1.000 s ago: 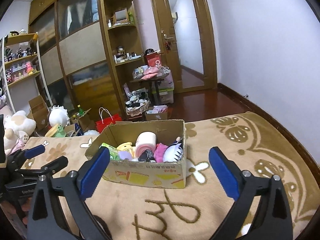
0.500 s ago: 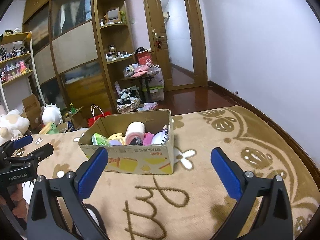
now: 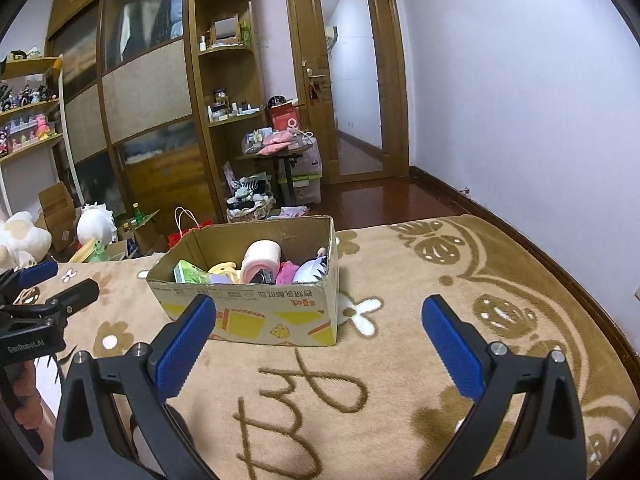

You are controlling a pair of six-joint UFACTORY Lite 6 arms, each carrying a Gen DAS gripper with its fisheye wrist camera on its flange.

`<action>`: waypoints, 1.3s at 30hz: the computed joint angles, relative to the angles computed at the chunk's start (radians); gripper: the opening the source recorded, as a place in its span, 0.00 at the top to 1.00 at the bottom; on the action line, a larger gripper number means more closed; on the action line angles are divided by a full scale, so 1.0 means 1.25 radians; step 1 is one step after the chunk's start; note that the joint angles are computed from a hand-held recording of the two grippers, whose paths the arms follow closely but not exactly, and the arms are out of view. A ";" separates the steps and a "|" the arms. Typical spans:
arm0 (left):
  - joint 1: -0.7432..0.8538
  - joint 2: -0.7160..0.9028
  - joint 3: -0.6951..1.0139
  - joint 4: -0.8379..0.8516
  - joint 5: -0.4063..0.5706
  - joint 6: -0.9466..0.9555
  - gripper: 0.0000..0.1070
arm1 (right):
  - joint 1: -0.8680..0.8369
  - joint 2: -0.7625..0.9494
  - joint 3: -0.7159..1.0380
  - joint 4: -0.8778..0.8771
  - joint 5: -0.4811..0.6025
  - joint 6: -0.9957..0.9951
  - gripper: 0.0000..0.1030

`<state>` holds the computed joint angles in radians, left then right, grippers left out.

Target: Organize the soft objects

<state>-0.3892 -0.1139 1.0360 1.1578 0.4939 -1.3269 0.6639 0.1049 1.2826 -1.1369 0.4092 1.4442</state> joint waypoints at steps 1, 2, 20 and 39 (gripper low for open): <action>0.002 -0.003 -0.004 0.006 -0.002 -0.006 0.07 | 0.000 0.002 0.000 0.003 -0.002 -0.002 0.00; 0.003 -0.006 -0.005 0.014 -0.001 -0.015 0.07 | 0.000 0.002 -0.001 0.004 -0.003 -0.003 0.00; -0.009 0.025 0.009 0.027 0.017 -0.022 0.07 | 0.008 0.009 -0.005 -0.012 0.004 0.011 0.00; -0.004 0.029 0.008 0.021 0.012 -0.018 0.07 | 0.009 0.016 -0.007 -0.020 0.004 0.021 0.00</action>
<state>-0.3938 -0.0774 1.0462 1.1841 0.5092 -1.3499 0.6751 0.1251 1.2739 -1.1619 0.4138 1.4708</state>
